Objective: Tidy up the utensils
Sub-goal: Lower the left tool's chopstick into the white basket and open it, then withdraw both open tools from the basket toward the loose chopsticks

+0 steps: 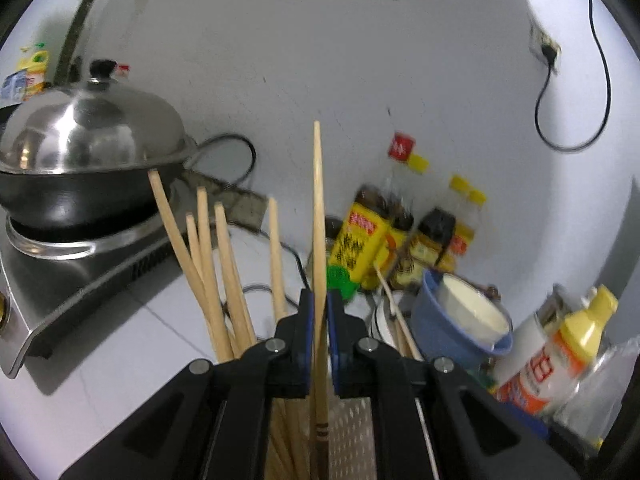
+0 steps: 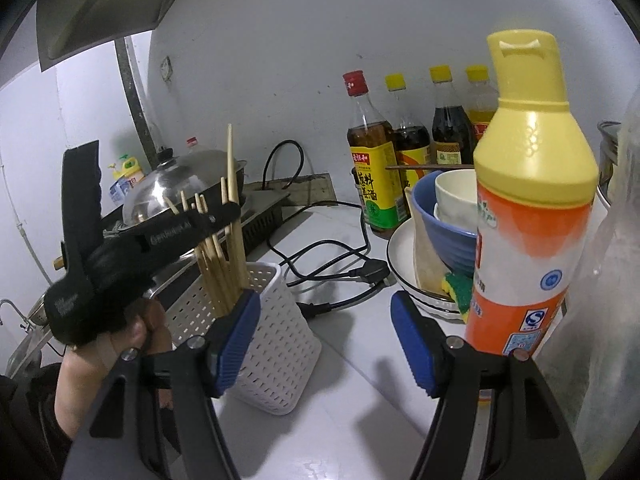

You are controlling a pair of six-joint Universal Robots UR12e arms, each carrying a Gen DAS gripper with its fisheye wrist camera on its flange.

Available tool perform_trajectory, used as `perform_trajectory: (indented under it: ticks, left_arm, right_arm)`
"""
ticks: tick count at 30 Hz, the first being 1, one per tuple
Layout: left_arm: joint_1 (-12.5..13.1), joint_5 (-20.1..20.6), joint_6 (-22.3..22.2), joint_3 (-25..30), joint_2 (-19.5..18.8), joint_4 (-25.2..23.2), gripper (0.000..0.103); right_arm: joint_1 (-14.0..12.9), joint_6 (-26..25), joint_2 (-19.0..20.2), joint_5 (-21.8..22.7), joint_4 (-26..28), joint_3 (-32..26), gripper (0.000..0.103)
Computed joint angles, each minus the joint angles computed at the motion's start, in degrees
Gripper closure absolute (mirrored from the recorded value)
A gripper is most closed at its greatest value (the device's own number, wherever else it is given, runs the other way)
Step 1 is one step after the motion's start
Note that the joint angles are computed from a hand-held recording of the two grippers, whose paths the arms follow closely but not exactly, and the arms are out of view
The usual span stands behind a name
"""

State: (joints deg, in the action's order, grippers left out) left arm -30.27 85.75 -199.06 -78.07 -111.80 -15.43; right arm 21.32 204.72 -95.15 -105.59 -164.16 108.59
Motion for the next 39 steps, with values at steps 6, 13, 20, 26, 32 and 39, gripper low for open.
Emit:
perform_trajectory:
  ticks: [6, 13, 20, 26, 32, 39]
  left_arm:
    - [1.1, -4.8, 1.2, -1.1, 1.7, -6.4, 0.097]
    - [2.9, -10.6, 3.5, -4.1, 4.7, -8.0, 0.068]
    - [4.5, -14.6, 6.3, -8.2, 7.9, -4.9, 0.060]
    - [6.3, -14.6, 8.8, -11.9, 10.8, -2.8, 0.058]
    - [8.8, -14.4, 10.3, -16.0, 13.6, -0.6, 0.048]
    - [12.2, -15.8, 8.3, -19.7, 15.4, -0.6, 0.046]
  right_arm:
    - [0.3, 0.1, 0.1, -0.5, 0.5, -0.1, 0.037]
    - [1.3, 0.2, 0.5, -2.2, 2.1, -1.2, 0.037]
    - [3.2, 1.7, 0.7, -5.6, 4.7, -2.9, 0.037]
    - [5.8, 3.0, 1.5, -9.0, 7.6, -4.9, 0.037]
    - [8.1, 3.0, 2.6, -10.8, 10.7, -6.9, 0.037]
    - [10.3, 3.1, 4.3, -12.9, 16.0, -9.6, 0.037]
